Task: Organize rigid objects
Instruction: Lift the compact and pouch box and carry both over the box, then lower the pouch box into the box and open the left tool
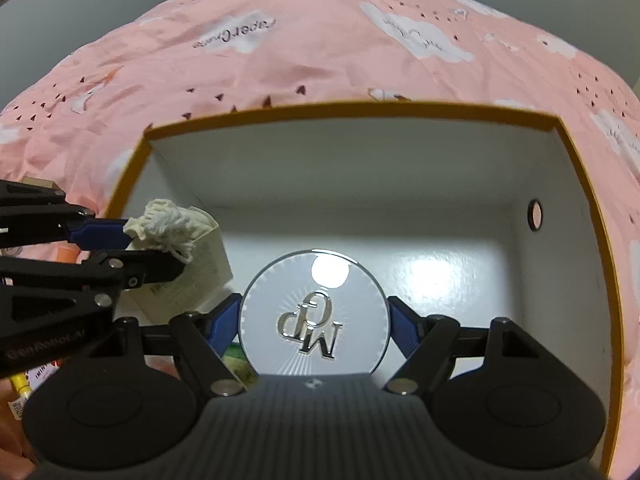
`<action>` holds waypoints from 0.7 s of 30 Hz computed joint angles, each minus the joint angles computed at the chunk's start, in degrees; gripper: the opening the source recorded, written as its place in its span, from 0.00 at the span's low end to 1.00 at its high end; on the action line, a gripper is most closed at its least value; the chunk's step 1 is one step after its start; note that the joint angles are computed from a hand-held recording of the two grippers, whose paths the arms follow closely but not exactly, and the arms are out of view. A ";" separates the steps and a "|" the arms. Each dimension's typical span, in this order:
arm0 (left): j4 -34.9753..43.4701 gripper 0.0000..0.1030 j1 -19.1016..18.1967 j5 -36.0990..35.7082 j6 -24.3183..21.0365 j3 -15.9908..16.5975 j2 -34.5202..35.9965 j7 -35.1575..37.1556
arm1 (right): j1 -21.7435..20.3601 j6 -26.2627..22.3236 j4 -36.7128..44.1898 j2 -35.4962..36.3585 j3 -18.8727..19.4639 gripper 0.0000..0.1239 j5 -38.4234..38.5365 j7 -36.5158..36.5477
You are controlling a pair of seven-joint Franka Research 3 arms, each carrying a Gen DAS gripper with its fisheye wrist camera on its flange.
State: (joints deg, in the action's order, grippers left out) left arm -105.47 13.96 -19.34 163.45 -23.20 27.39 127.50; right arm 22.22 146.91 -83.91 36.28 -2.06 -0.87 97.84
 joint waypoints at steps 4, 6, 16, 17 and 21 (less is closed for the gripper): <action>-0.92 0.27 -5.80 6.64 1.64 6.03 -0.37 -8.86 | -1.02 -1.06 -0.46 -0.05 0.81 0.61 1.83 -0.50; -1.33 0.27 -6.64 9.20 2.28 6.92 -0.41 -11.22 | -0.56 -1.54 0.02 0.45 0.40 0.61 1.39 -0.04; 0.87 0.26 1.38 7.13 1.23 -2.11 2.14 -5.56 | 0.15 -2.00 0.33 0.74 -0.22 0.61 0.36 1.50; 1.88 0.26 2.12 6.44 -0.56 -2.92 2.63 -4.22 | 0.18 -2.04 0.21 0.54 -0.32 0.61 0.19 1.68; 5.54 0.27 5.46 0.77 -9.44 -5.94 3.86 3.48 | 0.19 -2.34 0.14 0.27 -0.72 0.61 -0.56 2.38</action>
